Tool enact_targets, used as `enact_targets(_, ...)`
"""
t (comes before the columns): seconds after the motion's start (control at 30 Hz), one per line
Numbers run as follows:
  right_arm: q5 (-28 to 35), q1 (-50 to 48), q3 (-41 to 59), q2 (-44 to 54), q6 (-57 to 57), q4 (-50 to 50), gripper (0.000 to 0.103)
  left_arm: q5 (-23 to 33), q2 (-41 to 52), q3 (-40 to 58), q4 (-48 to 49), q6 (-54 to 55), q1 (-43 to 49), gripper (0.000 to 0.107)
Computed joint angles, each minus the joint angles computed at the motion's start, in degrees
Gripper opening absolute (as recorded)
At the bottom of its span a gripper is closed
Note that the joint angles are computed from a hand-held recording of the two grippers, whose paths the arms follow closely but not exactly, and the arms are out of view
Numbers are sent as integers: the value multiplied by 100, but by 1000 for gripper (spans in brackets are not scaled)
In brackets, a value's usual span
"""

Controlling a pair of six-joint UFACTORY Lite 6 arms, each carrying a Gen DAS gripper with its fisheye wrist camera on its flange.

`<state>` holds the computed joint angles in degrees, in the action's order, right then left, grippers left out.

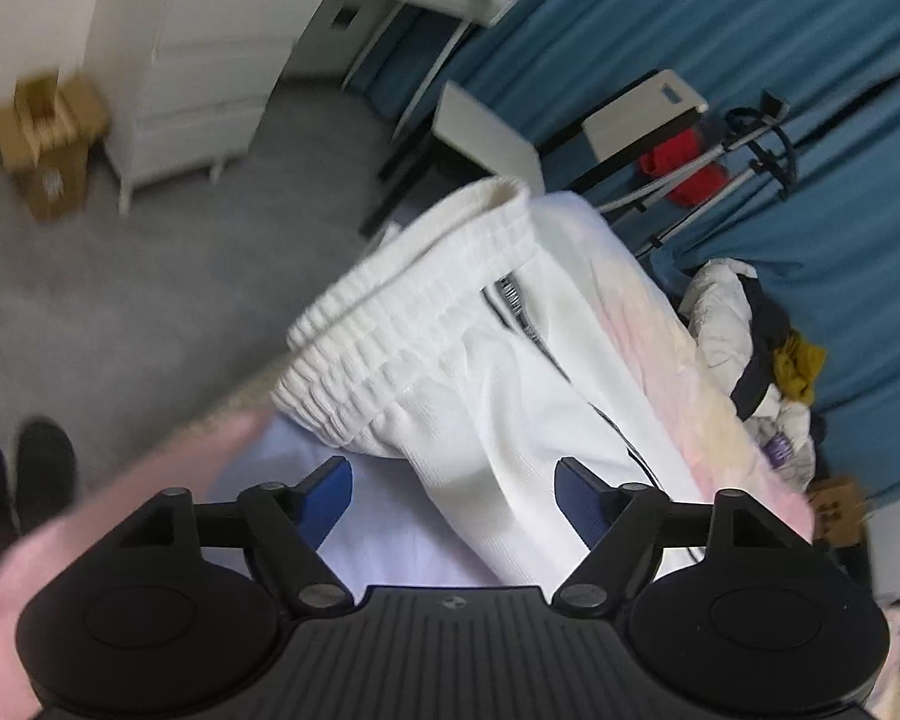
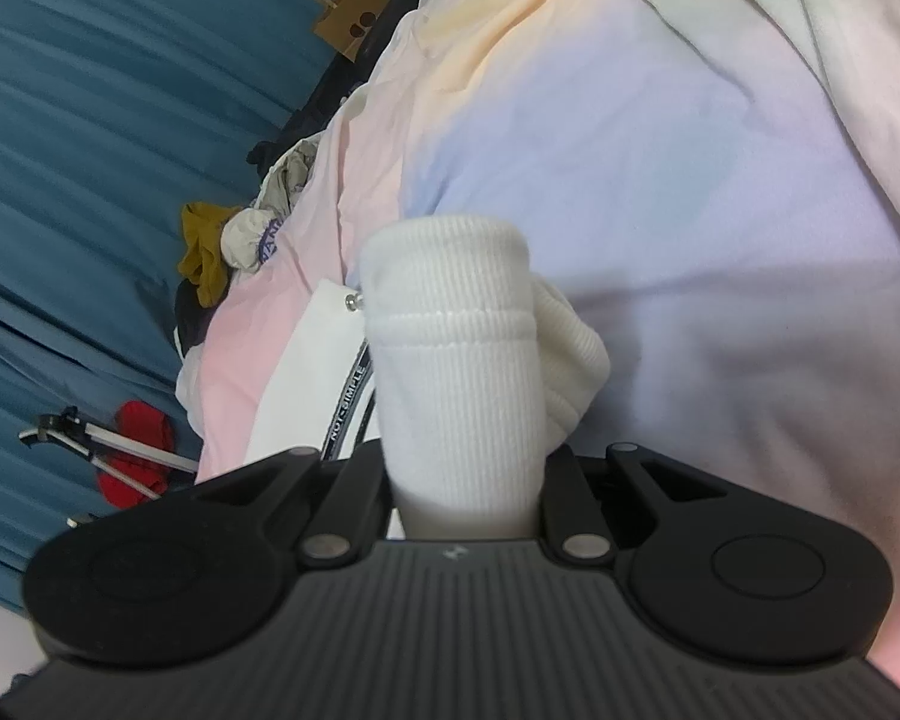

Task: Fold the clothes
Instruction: 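Release the waistband with the left gripper while the right gripper keeps holding the cuff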

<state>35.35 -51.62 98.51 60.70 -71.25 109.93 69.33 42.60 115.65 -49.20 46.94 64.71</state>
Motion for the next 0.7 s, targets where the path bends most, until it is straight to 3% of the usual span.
enact_targets(0.2,37,56,-116,-153,-350,412,14,-609,-1727,-1390,-100,664,-729,81)
enact_targets(0.4,142,61,-394,-439,-895,994,13,-1474,-3369,-3198,-537,1143,-2241,83)
enact_targets(0.57,284,-29,-531,-547,-1289,1340,13,-3100,-4043,-4585,-1010,1542,-4098,83)
enact_targets(0.7,151,-102,-304,-305,-1281,1176,13,-4755,-3795,-5372,-2524,3137,-5390,83)
